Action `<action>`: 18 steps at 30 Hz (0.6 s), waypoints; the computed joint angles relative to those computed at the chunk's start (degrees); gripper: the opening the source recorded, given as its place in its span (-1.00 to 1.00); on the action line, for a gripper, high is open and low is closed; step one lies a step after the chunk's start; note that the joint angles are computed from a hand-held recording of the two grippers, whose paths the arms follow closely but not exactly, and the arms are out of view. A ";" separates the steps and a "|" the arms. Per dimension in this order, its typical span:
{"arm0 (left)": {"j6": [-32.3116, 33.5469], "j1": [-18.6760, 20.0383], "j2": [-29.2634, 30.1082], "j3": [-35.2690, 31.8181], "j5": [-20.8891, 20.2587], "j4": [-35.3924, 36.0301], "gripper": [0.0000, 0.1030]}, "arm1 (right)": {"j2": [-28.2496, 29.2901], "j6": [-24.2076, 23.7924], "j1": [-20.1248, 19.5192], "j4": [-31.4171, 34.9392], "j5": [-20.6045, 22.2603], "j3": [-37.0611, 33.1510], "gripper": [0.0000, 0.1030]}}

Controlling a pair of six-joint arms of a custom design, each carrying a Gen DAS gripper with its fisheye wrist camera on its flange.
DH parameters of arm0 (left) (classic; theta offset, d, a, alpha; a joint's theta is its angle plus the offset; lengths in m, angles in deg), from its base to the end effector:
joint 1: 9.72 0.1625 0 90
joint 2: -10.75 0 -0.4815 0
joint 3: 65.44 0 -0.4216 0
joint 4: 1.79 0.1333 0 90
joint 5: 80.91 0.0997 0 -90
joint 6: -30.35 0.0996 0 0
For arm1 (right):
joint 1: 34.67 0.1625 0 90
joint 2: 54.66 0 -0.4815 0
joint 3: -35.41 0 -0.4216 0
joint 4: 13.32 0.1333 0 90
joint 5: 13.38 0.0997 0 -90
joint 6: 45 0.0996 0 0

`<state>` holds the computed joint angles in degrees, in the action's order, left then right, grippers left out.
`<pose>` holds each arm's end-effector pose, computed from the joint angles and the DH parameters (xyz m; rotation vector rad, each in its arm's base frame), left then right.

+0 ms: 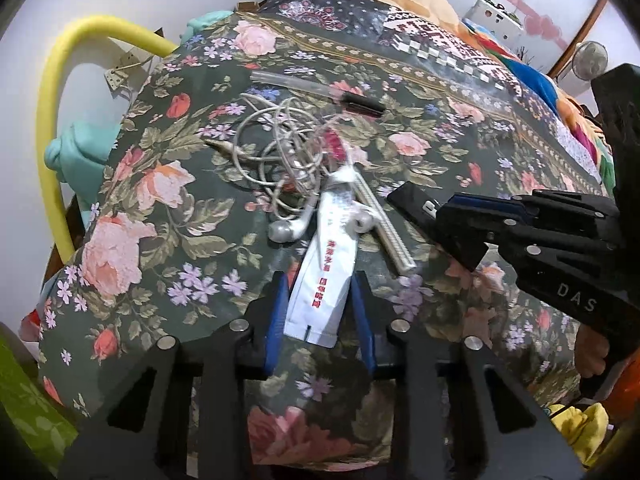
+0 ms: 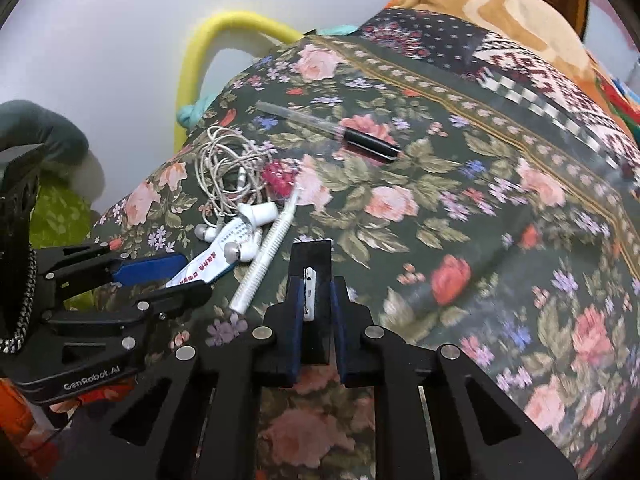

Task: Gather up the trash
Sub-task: 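Grasp the white tag with the left gripper while the right grasps a small white item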

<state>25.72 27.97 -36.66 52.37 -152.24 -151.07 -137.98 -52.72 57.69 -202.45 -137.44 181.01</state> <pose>-0.3318 -0.4651 0.0080 1.1576 2.5102 0.0199 0.0932 -0.3779 0.2613 -0.0334 -2.4303 0.7700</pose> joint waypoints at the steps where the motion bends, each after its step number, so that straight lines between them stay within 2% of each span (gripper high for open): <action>1: -0.22 -0.20 -0.21 0.14 -0.38 0.08 -0.44 | -0.47 0.43 0.15 0.28 -0.21 0.22 -0.77; 4: -1.26 -1.17 -1.36 1.19 -1.00 0.19 -0.46 | -1.67 1.31 1.20 0.66 -1.50 0.80 -0.77; 10: -3.38 -3.44 -4.57 4.07 0.72 -1.46 -0.48 | -3.05 2.80 4.30 0.98 -3.93 1.16 -0.77; 12: -4.06 -3.82 -5.89 4.69 0.81 -1.60 -0.96 | -3.01 2.96 5.59 0.77 -4.87 1.02 -0.77; 18: -5.22 -4.33 -8.87 5.62 2.62 -0.15 -1.00 | -2.98 3.87 10.39 0.46 -7.71 0.61 -0.77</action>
<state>20.50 23.64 -45.53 57.99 -149.62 -151.22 -140.96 -48.85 68.08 -201.99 -145.15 181.62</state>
